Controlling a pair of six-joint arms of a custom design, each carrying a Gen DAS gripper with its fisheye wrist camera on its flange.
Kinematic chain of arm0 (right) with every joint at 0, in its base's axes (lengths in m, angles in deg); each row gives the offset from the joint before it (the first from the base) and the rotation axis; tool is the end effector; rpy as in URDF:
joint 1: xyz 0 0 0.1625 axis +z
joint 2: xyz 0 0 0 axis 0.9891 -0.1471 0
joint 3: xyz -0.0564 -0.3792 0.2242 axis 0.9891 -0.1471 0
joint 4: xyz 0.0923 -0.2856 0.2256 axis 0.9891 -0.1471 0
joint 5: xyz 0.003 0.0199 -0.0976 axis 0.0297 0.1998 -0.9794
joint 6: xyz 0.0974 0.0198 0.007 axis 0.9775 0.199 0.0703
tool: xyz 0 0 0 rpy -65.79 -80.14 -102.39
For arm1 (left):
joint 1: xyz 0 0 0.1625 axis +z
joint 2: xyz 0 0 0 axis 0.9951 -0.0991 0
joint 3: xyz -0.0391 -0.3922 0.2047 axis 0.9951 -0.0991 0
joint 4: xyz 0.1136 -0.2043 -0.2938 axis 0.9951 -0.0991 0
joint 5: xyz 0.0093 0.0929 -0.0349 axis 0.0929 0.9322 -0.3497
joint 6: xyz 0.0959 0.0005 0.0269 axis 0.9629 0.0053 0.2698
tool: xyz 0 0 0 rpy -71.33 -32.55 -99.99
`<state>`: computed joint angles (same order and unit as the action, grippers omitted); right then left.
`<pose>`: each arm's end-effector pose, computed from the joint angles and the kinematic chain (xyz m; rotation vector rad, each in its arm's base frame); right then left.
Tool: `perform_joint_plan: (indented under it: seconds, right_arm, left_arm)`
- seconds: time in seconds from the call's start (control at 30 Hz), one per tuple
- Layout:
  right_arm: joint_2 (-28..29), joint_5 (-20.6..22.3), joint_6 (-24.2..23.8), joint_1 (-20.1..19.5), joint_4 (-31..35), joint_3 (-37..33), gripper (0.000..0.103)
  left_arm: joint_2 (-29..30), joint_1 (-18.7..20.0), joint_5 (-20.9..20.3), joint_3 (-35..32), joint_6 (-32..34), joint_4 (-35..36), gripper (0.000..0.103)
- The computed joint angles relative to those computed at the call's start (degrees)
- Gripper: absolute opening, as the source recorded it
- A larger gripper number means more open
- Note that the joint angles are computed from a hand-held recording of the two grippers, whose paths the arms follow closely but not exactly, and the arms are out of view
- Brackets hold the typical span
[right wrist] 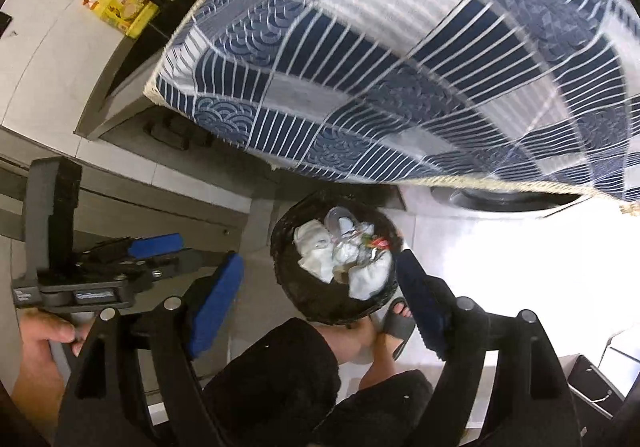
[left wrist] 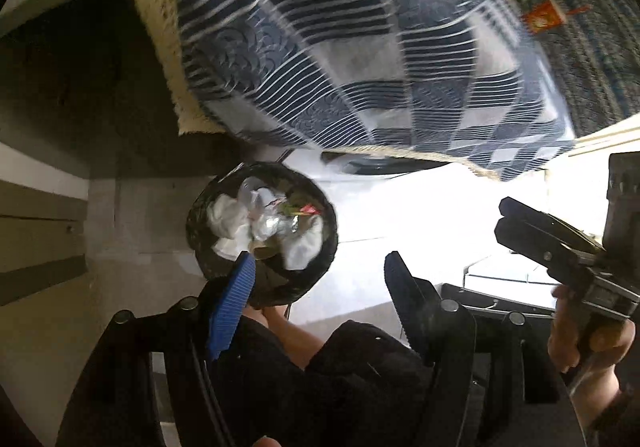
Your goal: Collect trash
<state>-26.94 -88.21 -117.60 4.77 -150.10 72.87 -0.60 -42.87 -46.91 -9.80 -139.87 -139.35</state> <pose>0.0569 -0.6981 0.4098 0.6203 -2.7488 -0.0726 -0.4199 -0.6076 0.0122 -0.2768 2.7028 -0.3930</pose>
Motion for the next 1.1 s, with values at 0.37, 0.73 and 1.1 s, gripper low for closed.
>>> perform_joint_plan:
  seconds: [0.37, 0.73, 1.1]
  right_arm:
    - [-2.2, 4.6, -2.7, 1.4, -2.8, -8.0, 0.098]
    - [-0.3, 9.1, -5.0, 3.5, -2.1, -20.0, 0.098]
    - [0.7, 10.5, -3.7, 4.0, -0.1, -26.2, 0.098]
  left_arm:
    - [2.5, -6.0, 11.7, -14.6, 2.0, 13.1, 0.094]
    - [5.4, -9.0, 21.5, -29.0, 0.8, 25.8, 0.096]
    - [8.3, -11.4, 27.1, -37.6, -3.4, 35.8, 0.096]
